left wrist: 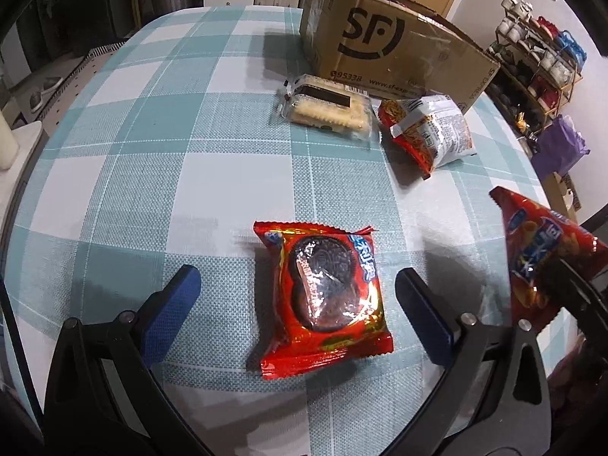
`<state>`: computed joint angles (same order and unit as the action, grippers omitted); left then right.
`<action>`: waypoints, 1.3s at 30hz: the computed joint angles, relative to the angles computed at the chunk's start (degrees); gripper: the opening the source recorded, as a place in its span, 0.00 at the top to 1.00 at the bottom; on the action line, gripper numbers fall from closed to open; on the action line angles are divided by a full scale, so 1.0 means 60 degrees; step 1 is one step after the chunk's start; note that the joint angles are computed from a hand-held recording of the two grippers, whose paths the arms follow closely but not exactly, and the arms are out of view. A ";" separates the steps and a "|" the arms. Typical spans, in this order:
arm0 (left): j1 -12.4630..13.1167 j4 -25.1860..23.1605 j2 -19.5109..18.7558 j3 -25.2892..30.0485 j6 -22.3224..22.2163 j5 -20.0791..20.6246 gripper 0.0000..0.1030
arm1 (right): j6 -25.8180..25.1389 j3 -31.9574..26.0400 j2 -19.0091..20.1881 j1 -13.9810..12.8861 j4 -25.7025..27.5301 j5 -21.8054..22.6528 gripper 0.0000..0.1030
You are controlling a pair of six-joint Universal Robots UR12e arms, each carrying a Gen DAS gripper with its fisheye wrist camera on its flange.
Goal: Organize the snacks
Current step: 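Grasp the red chip bag with the right gripper while the left grasps the red Oreo pack, then carry the red Oreo pack and red chip bag over the SF box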
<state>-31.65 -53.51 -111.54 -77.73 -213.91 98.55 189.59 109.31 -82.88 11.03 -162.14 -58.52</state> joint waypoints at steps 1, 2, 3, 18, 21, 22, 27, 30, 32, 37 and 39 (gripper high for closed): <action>-0.0026 -0.0121 -0.0035 0.0068 -0.0009 0.0125 0.01 | 0.0001 0.0002 -0.0010 -0.0009 0.0003 0.0012 0.46; -0.0042 -0.0208 -0.0055 0.0104 -0.0004 0.0222 0.02 | -0.0002 0.0006 -0.0014 -0.0015 -0.0011 0.0012 0.46; -0.0055 -0.0244 -0.0068 0.0127 0.0004 0.0288 0.02 | -0.0007 0.0005 -0.0015 -0.0021 -0.0014 0.0018 0.46; 0.0244 0.1499 0.0531 -0.0830 0.0181 -0.0653 0.57 | -0.0016 0.0106 -0.0215 -0.0019 -0.0236 -0.0126 0.46; 0.0245 0.1657 0.0666 -0.0921 0.0157 -0.0542 0.57 | 0.0019 0.0125 -0.0230 -0.0014 -0.0347 -0.0121 0.46; 0.0247 0.1678 0.0702 -0.0939 0.0130 -0.0567 0.57 | 0.0044 0.0124 -0.0233 -0.0001 -0.0359 -0.0157 0.46; 0.0221 0.1797 0.0857 -0.1002 0.0156 -0.0627 0.57 | 0.0077 0.0138 -0.0262 0.0026 -0.0403 -0.0150 0.46; 0.0206 0.1868 0.0886 -0.0989 0.0179 -0.0692 0.57 | 0.0087 0.0125 -0.0271 0.0027 -0.0446 -0.0150 0.46; 0.0184 0.1909 0.0892 -0.0952 0.0261 -0.0746 0.57 | 0.0154 0.0111 -0.0266 0.0020 -0.0533 -0.0165 0.46; 0.0150 0.1972 0.0846 -0.0757 0.0533 -0.0870 0.57 | 0.0230 0.0040 -0.0265 0.0013 -0.0740 -0.0285 0.46; 0.0154 0.1982 0.0804 -0.0642 0.0653 -0.0938 0.57 | 0.0190 -0.0004 -0.0267 0.0032 -0.0758 -0.0350 0.46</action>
<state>-30.72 -41.62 -106.72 -81.59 -209.99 92.92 190.73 109.28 -84.48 11.23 -166.69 -60.62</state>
